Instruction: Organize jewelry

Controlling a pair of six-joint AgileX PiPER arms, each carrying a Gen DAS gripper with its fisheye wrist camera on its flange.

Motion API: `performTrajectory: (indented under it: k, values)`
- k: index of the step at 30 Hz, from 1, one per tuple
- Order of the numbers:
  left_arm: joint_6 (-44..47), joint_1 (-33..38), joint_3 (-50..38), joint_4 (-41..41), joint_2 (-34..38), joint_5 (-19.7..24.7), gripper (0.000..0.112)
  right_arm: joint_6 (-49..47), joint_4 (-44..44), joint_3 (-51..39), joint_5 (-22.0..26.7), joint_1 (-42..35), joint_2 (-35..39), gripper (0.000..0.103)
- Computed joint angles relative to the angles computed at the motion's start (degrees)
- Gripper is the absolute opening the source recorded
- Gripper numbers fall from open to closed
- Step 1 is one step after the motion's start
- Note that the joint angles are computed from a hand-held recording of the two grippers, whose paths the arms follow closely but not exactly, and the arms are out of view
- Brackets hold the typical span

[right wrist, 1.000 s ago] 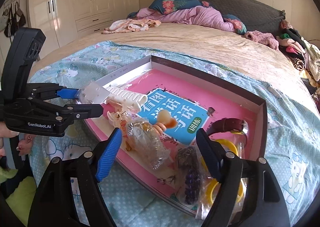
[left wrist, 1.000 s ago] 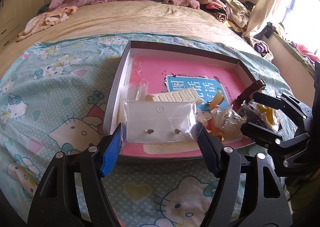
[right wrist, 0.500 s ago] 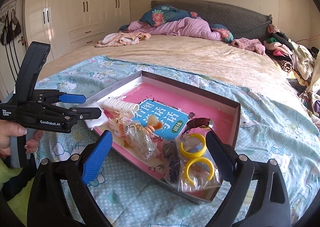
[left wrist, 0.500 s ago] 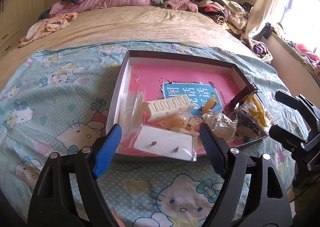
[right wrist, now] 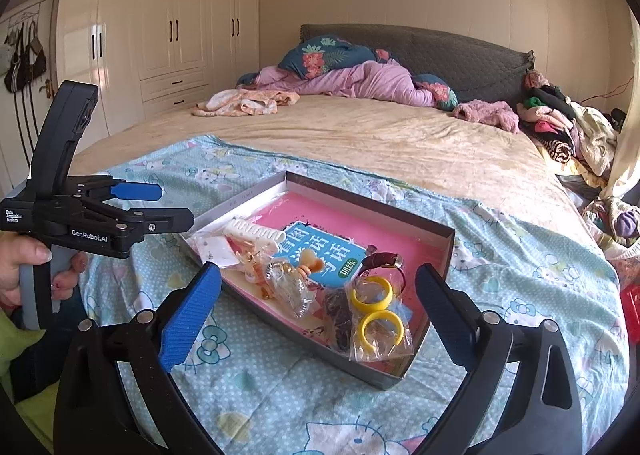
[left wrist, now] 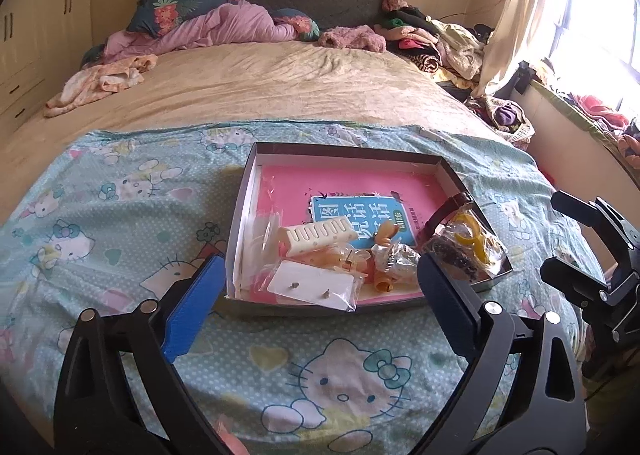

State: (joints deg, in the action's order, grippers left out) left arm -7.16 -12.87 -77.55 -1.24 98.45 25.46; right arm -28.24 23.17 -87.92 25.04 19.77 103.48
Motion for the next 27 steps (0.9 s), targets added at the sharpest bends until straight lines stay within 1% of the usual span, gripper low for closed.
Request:
performTrajectory:
  k: [4,7,10,16,19,20,22,23,26,27]
  values:
    - [-1.48,-0.31,2.19,0.89,-2.93,-0.49,0.093,0.23,-0.28,2.38,-1.03,0.34,-2.67,0.098]
    - [-2.95,-0.77,5.32,1.55,-5.76,-1.72,0.093,1.99,-1.89,4.52,-2.24,0.88,-4.89,0.098]
    - [-9.52,-2.21,9.05,7.62,-8.63,-3.0,0.093,3.89,-3.0,7.56,-3.96,1.1,-7.44,0.098]
    - [-24.81,-5.92,16.06,21.87,-13.13,-4.12,0.093,11.83,-6.74,13.62,-6.25,1.41,-10.92,0.098]
    - [-28.94,-6.82,18.36,24.96,-14.48,-4.3,0.093,17.03,-10.26,16.36,-7.4,1.95,-12.09,0.098]
    - [-29.72,-6.95,19.22,25.54,-15.0,-4.51,0.093,20.12,-12.7,17.26,-7.99,2.32,-12.42,0.098]
    - [-30.02,-7.16,20.3,25.5,-15.41,-4.8,0.093,22.29,-13.27,18.96,-8.63,2.49,-13.04,0.098]
    - [-29.9,-7.2,20.59,25.21,-15.52,-4.7,0.093,22.3,-12.96,19.4,-8.33,2.54,-13.08,0.098]
    - [-31.53,-7.44,21.79,25.94,-16.09,-4.94,0.093,28.8,-19.74,20.05,-7.89,3.3,-12.9,0.098]
    - [-31.84,-7.51,21.88,26.15,-16.14,-4.84,0.093,29.38,-19.59,20.27,-7.7,3.33,-12.96,0.098]
